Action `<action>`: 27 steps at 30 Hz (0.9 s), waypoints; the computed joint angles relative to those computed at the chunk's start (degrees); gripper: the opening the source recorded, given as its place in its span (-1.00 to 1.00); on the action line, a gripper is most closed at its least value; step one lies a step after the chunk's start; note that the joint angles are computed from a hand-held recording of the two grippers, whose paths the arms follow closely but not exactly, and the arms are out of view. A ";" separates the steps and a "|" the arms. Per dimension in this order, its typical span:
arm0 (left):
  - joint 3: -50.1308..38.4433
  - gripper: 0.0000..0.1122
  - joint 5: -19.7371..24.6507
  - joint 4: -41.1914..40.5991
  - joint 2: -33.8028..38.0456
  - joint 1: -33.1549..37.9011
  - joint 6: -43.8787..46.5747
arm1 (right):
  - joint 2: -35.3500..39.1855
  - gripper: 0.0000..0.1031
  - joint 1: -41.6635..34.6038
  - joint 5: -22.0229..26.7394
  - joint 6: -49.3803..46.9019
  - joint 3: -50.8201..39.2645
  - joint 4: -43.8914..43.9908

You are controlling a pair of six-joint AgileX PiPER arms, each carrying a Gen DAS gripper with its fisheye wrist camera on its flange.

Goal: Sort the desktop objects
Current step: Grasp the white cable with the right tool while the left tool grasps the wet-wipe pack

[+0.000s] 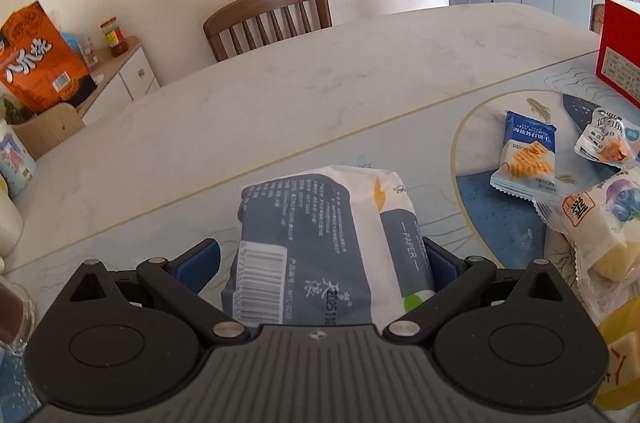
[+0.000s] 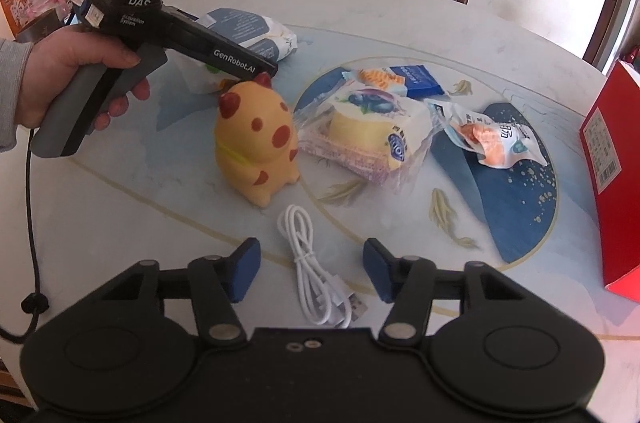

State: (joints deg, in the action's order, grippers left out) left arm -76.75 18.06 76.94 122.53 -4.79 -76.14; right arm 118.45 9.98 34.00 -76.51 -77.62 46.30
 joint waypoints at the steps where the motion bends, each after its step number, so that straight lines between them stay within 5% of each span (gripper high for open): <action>1: -0.04 0.83 0.37 1.12 0.14 -0.21 -0.81 | 0.02 -0.02 -0.03 -0.02 -0.05 -0.06 0.08; 9: -1.19 0.74 0.69 -0.29 0.67 -0.42 0.59 | -0.13 -0.59 -0.28 -0.43 0.71 -0.20 0.23; 12: -1.00 0.51 0.36 0.55 0.47 -0.69 0.06 | -0.49 -0.77 -0.47 -0.54 1.37 0.03 -0.66; 27: -0.28 0.16 2.20 -1.01 -1.26 -1.37 -0.98 | -1.80 -0.80 -2.73 0.80 3.13 0.34 -1.04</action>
